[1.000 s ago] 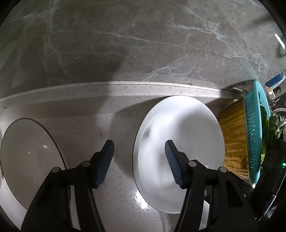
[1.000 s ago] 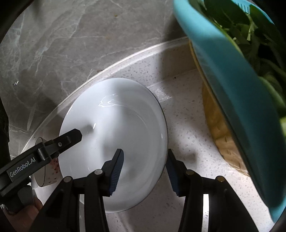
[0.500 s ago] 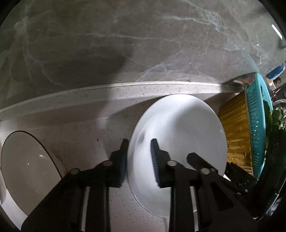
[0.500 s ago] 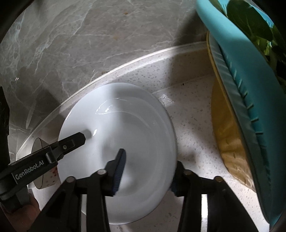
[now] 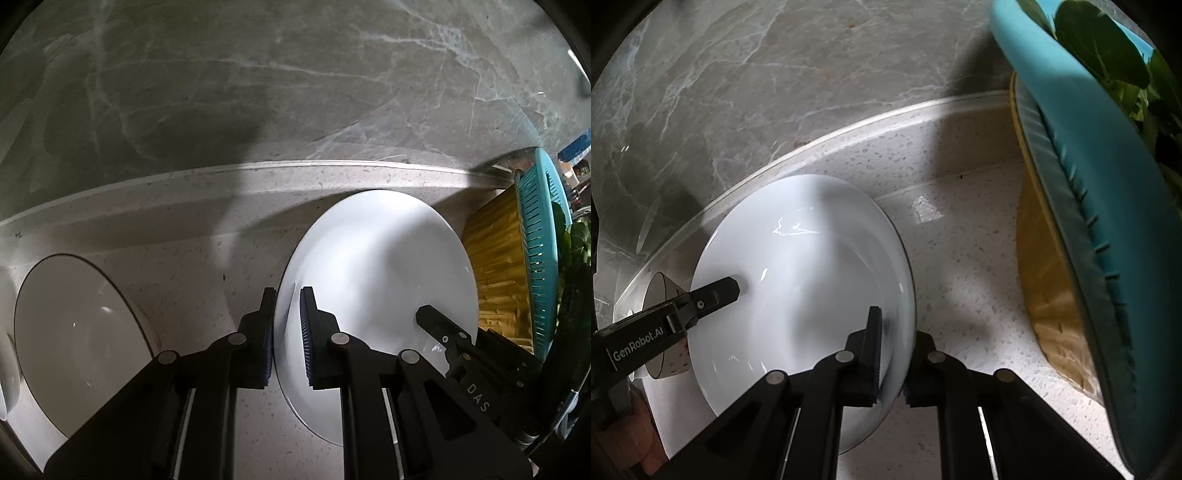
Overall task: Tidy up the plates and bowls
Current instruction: 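Close the left gripper on the white plate rim while the right gripper grips it too, then lift the white plate with both grippers and carry it over the plate stack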
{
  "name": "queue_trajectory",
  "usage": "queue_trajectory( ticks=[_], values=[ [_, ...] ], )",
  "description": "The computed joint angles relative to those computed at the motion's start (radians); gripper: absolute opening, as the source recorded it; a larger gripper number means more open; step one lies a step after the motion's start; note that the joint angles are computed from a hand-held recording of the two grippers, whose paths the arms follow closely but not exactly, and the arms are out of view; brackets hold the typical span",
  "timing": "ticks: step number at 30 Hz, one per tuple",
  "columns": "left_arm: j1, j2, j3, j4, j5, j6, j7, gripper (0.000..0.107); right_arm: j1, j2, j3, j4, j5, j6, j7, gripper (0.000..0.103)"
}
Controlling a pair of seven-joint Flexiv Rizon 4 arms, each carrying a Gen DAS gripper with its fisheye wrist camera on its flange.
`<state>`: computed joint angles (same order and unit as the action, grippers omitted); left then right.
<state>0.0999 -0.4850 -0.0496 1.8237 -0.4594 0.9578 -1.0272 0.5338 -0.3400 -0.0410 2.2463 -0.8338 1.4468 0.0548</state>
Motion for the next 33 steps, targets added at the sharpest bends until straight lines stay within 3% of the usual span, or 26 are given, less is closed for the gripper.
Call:
queue_trajectory(
  ticks=[2, 6, 22, 33],
  values=[
    [0.002, 0.011, -0.003, 0.017, -0.009, 0.014, 0.003, 0.011, 0.006, 0.002, -0.006, 0.004, -0.012, 0.007, 0.009, 0.011],
    [0.002, 0.028, -0.005, 0.034, -0.019, 0.026, 0.014, 0.011, 0.041, 0.041, -0.07, 0.057, -0.165, 0.032, 0.131, 0.011],
    [0.002, 0.164, -0.002, 0.182, -0.13, 0.052, 0.095, 0.011, -0.103, 0.11, 0.076, 0.093, -0.363, -0.001, 0.25, 0.01],
    [-0.014, 0.286, 0.039, 0.288, -0.199, 0.041, 0.158, 0.011, -0.141, 0.207, 0.173, 0.137, -0.321, -0.045, 0.206, 0.01]
  ],
)
